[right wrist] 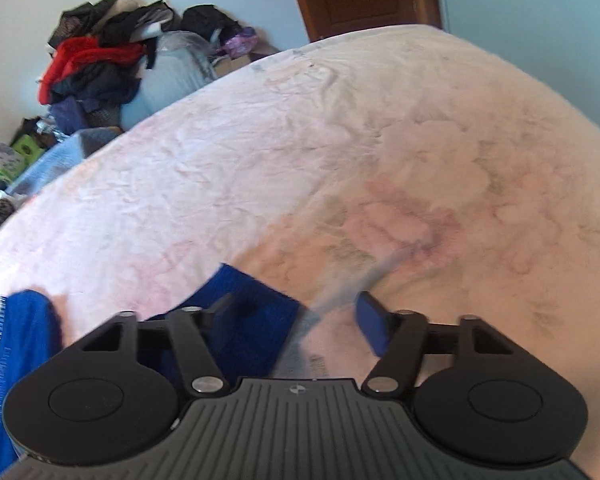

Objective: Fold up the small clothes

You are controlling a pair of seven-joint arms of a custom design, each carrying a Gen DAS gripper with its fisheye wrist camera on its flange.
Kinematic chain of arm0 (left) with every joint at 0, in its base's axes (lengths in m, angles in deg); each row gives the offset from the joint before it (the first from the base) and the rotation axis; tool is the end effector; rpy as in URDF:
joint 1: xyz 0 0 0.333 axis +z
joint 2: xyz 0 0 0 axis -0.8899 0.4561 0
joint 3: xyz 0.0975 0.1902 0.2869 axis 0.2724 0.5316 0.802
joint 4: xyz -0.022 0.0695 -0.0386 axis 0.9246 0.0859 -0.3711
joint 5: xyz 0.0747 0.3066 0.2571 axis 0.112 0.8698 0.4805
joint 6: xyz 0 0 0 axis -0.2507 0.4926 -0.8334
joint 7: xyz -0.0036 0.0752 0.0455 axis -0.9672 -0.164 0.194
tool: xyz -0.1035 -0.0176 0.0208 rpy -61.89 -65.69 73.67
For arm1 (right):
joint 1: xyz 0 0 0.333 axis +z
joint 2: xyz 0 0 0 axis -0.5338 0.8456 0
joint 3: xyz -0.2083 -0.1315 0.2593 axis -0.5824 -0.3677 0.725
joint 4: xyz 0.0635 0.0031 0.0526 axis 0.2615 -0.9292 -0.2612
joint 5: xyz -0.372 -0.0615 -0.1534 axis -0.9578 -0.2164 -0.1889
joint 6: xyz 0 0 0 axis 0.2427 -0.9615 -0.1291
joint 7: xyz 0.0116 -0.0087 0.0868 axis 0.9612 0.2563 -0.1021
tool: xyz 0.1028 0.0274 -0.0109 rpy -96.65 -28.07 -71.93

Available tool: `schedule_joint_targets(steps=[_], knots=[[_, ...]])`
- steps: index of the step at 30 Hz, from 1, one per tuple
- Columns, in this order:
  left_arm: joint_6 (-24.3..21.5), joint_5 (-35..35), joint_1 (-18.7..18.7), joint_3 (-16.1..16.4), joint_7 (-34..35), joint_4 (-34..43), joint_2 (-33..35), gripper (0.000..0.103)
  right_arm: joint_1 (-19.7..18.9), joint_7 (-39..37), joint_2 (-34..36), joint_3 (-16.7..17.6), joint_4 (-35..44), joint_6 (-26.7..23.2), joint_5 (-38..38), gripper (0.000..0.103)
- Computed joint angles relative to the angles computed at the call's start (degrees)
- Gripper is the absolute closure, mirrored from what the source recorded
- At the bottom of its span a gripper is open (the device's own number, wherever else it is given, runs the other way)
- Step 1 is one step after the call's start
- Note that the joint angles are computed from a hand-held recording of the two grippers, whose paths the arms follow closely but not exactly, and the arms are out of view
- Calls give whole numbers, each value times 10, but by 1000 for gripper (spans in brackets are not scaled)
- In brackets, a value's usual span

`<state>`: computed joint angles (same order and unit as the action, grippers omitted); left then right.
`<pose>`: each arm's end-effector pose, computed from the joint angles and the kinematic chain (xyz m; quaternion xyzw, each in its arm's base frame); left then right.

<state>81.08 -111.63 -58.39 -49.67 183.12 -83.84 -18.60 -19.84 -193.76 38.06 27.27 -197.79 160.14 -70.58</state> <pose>0.6719 -0.0449 0.4039 -0.4234 0.8520 -0.2437 0.1883 0.4776 0.1563 0.3981 -0.2076 0.9089 -0.2703 0.2404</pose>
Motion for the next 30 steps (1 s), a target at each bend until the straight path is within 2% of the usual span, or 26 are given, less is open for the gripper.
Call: schedule_joint_targets(steps=[1, 3, 6, 7, 8, 10, 11, 13, 15, 17, 20, 21, 23, 25, 30], knots=[[1, -1, 1, -1, 1, -1, 0, 0, -4, 23, -4, -4, -7, 22, -16, 60], [-1, -3, 3, -2, 3, -2, -1, 0, -9, 59, -9, -4, -13, 36, -37, 62], [-7, -4, 3, 0, 2, 1, -1, 0, -19, 110, -12, -7, -20, 70, -80, 71], [-8, -4, 3, 0, 3, 2, -1, 0, -20, 123, -12, -6, -21, 76, -91, 80], [-10, -4, 3, 0, 3, 3, -1, 0, -21, 137, -11, -5, -21, 79, -105, 94], [-12, -5, 4, 0, 4, 5, 0, 0, -19, 192, -16, 4, -22, 65, -152, 94], [-13, -7, 5, -1, 6, 6, 0, 0, -14, 196, -20, 9, -21, 45, -158, 94], [-19, -21, 12, -8, 19, 12, 2, 0, 1, 176, -30, 21, -16, 5, -145, 94], [-38, -60, 31, -26, 52, 24, 5, 0, 14, 179, -41, 31, -11, -15, -154, 94], [-106, -119, 55, -43, 83, 57, 12, 0, 30, 154, -41, 45, 10, -41, -158, 94], [-230, -177, 68, -40, 73, 124, 32, 0, 53, 126, -11, 57, 68, -48, -199, 94], [-256, -197, 70, -38, 68, 141, 38, 0, 61, 115, 8, 59, 96, -47, -217, 94], [-290, -243, 74, -37, 67, 168, 48, 0, 78, 97, 63, 55, 169, -25, -271, 94], [-291, -276, 72, -33, 65, 178, 48, 0, 97, 71, 124, 46, 247, 4, -318, 94], [-302, -318, 82, -19, 73, 188, 52, 0, 135, -94, 258, 33, 431, 91, -290, 95]])
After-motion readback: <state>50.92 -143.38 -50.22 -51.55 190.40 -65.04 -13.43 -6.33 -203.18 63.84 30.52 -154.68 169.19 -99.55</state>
